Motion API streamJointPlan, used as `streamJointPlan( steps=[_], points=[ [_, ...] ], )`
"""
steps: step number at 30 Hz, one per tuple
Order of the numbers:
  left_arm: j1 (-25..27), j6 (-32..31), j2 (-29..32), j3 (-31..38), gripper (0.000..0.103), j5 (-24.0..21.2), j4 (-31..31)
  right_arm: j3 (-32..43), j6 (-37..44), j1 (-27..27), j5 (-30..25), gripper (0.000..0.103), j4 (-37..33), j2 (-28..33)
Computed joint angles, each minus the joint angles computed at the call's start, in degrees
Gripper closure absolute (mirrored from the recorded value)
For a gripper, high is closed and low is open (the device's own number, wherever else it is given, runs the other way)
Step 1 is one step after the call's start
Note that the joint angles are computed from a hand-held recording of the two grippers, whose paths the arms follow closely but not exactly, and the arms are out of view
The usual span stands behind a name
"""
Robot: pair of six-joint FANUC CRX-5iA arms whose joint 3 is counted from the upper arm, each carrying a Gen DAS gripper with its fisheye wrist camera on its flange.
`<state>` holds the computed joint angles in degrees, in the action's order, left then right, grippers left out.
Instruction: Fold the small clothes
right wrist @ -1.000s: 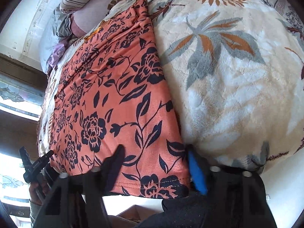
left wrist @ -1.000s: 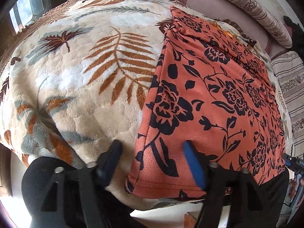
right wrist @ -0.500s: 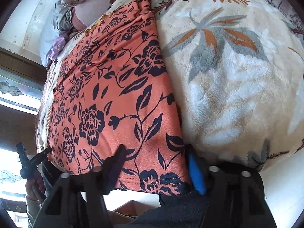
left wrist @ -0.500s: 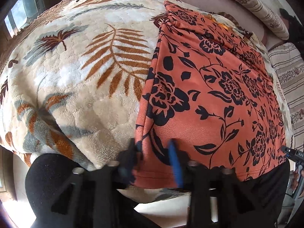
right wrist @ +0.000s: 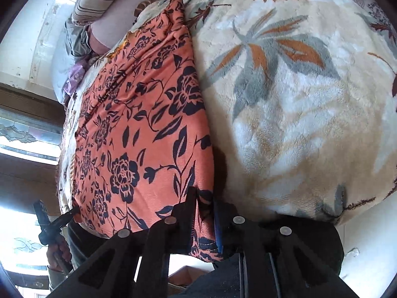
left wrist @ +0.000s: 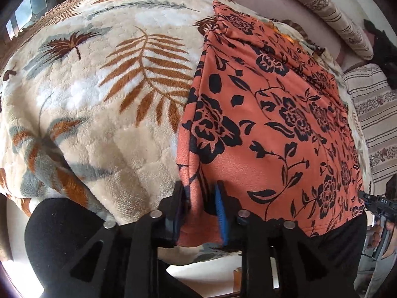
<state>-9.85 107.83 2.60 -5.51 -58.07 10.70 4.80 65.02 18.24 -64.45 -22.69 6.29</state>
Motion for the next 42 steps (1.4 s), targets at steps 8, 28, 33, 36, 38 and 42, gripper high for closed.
streamJointPlan(
  steps=[8, 28, 33, 36, 38, 42],
  points=[
    [-2.9, 1.8, 2.9, 5.6, 0.088, -4.3, -6.1, 1.7, 3.5, -1.3, -2.8, 0.093, -4.1, 1.4],
    [2.0, -3.5, -0.3, -0.3, 0.097, -1.1, 4.6, 0.5, 7.0, -8.6, 0.9, 0.096, -19.1, -0.5],
    [2.6, -3.3, 1.8, 1.9, 0.097, -4.5, 5.4, 1.9, 6.7, -9.4, -1.2, 0.096, -21.1, 1.9],
    [3.4, -6.4, 2.7, 5.9, 0.097, -3.0, 8.2, 6.3, 8.8, -11.1, -1.4, 0.096, -24.4, 3.7],
    [4.2, -8.0, 4.8, 10.8, 0.097, -1.3, 9.9, 12.2, 10.4, -11.9, -1.0, 0.096, -26.3, 6.7],
    [5.3, -8.8, 13.2, 24.1, 0.095, 4.3, 11.4, 26.7, 10.1, -12.6, 6.3, 0.096, -27.6, 15.3]
  ],
)
